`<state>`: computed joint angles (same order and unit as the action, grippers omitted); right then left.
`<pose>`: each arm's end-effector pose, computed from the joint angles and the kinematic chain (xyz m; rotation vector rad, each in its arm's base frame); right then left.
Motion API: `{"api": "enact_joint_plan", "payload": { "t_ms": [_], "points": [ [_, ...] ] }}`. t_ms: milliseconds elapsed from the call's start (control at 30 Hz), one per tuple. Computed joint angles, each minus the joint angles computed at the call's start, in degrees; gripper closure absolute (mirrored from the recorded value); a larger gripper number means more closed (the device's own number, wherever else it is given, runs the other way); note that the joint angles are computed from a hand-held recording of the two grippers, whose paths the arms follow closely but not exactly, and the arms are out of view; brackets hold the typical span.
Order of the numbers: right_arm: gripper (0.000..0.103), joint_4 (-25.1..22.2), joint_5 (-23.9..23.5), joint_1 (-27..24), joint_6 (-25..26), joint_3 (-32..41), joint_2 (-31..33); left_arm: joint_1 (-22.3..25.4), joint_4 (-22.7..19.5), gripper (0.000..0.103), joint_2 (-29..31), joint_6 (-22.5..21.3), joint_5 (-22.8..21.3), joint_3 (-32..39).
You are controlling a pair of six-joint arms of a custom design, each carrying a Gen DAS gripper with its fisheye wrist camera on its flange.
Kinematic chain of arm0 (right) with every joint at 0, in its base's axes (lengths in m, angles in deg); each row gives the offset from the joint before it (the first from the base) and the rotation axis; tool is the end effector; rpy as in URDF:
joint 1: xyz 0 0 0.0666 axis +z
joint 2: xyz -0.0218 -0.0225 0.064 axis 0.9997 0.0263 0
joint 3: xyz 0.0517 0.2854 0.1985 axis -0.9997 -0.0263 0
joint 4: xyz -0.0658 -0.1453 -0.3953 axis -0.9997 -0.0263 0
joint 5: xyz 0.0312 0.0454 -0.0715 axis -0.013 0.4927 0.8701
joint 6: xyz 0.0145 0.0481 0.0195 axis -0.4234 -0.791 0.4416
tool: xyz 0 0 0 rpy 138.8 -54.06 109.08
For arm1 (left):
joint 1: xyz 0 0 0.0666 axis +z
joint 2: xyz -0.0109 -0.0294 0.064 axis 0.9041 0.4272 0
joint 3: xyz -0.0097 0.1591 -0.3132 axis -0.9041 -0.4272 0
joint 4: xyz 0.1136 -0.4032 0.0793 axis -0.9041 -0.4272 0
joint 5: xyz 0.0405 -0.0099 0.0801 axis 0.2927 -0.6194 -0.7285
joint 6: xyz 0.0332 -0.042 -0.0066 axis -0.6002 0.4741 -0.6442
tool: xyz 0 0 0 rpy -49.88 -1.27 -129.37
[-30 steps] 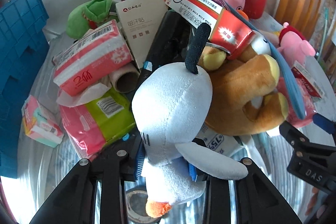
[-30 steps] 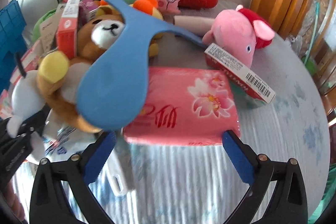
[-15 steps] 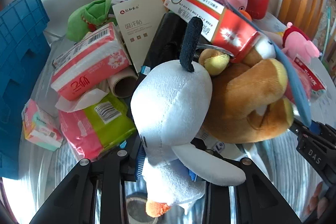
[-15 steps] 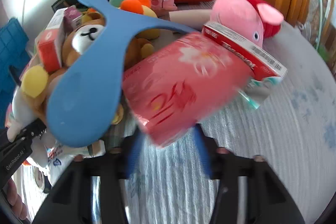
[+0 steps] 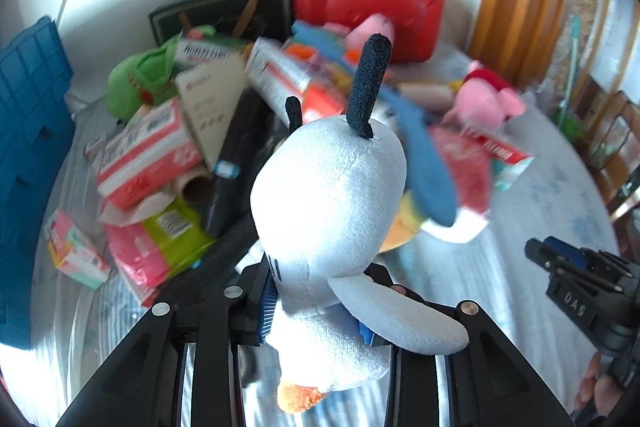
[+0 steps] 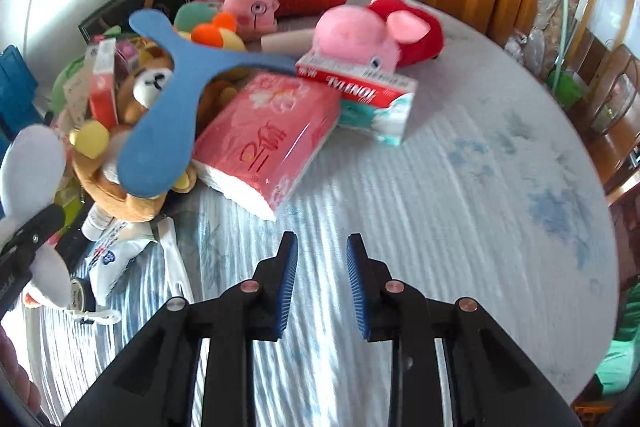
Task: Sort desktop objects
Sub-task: 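Grasp the Tylenol box with right tool while left tool holds plush dog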
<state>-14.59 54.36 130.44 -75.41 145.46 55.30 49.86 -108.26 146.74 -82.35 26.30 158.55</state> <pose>0.3429 0.2851 0.5198 0.5805 2.5302 -0.1150 0.4120 -0.1138 0.5481 0.5501 2.4396 -0.1865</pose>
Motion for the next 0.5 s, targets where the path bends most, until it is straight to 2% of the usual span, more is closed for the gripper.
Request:
{"api": "enact_joint_plan", "payload": {
  "t_ms": [100, 167, 233, 300, 333, 400, 467, 500],
  "points": [
    [0.078, 0.31, 0.71, -0.74, 3.87, 0.27, -1.83, -2.69, 0.14, 0.072, 0.39, 3.12, -2.01, 1.35],
    [0.078, 4.36, -1.12, -3.68, 10.35, -2.48, -4.37, -4.93, 0.11, 0.072, 0.72, 5.13, -4.11, 1.82],
    [0.078, 8.45, -3.67, -7.04, 17.10, -5.16, -6.74, -7.58, 0.83, 0.072, 1.35, 9.71, -7.41, 2.12],
    [0.078, 12.00, -6.59, -10.33, 23.70, -7.52, -8.71, -10.81, 1.66, 0.072, 1.89, 15.96, -11.89, 1.89],
    [0.078, 15.00, -9.56, -13.22, 29.38, -9.54, -9.95, -12.24, 1.90, 0.072, 2.06, 18.57, -14.17, 1.64],
    [0.078, 19.41, -16.17, -18.08, 39.03, -12.56, -11.29, -16.21, 1.30, 0.072, 3.15, 27.18, -20.92, 1.69],
    [0.078, 21.93, -22.35, -22.12, 47.73, -14.48, -11.60, -20.29, -1.27, 0.072, 5.06, 37.79, -26.90, 2.38],
    [0.078, 22.33, -24.86, -23.64, 51.16, -15.26, -11.57, -21.50, -2.89, 0.072, 6.20, 40.40, -28.19, 3.27]
  ]
}}
